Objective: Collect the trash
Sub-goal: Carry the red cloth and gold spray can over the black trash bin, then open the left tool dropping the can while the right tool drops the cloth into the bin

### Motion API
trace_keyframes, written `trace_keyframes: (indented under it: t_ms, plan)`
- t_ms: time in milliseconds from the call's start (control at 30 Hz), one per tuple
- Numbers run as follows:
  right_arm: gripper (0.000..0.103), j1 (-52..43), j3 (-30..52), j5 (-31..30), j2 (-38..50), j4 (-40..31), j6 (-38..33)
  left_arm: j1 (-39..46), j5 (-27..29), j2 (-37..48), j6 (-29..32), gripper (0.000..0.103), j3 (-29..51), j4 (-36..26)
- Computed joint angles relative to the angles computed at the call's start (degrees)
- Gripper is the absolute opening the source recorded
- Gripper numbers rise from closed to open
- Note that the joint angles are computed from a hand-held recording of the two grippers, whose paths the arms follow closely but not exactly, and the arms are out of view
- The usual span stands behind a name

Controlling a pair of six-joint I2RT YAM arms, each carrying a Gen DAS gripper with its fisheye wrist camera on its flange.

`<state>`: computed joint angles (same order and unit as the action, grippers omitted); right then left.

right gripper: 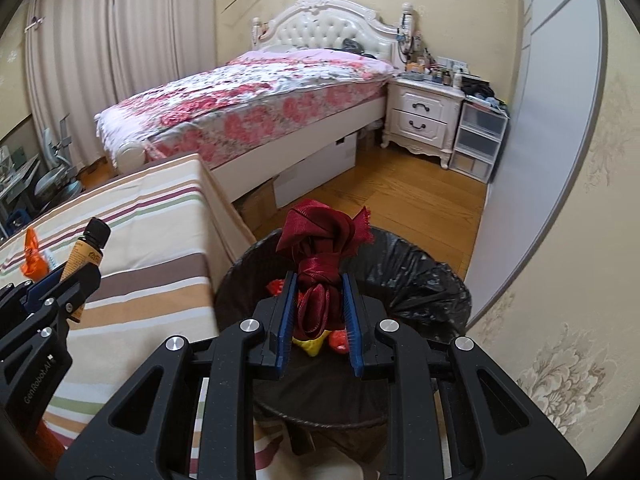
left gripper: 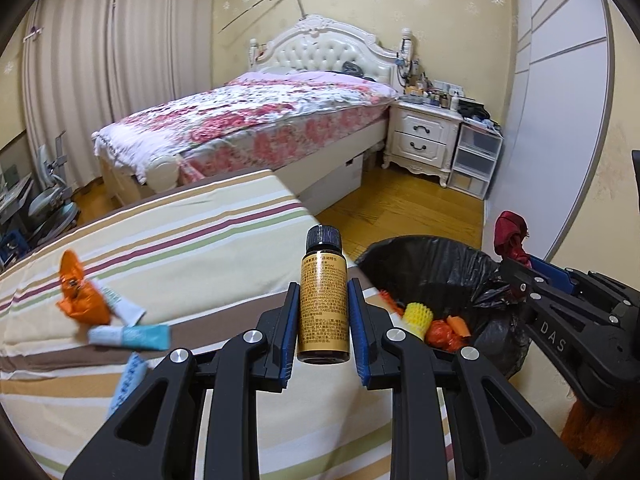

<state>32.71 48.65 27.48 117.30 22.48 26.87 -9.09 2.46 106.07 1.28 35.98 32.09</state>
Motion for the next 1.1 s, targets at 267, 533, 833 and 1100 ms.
trace_keyframes:
  t_ms: [267, 533, 833, 1100]
  plan:
    - [0.022, -3.8, 2.2, -1.4, 3.9, 1.1, 0.2, -4.4, -3.4, 6.8, 0.3, 0.025, 8.0, -2.1]
    - [0.022, -5.5, 4.7, -1.8, 7.1, 0.5, 0.4, -6.3, -5.5, 12.4, 0.9, 0.025, 14.9, -5.6]
    - [0.023, -6.0, 6.4, -0.9, 8.7, -0.4, 1.2, -6.8, -5.5, 15.9, 0.9, 0.025, 19.2, -8.5]
    - [0.040, -6.2, 6.6, 0.3, 9.1, -0.3, 2.5, -7.2, -5.9, 16.1, 0.3, 0.049, 19.9, -9.5]
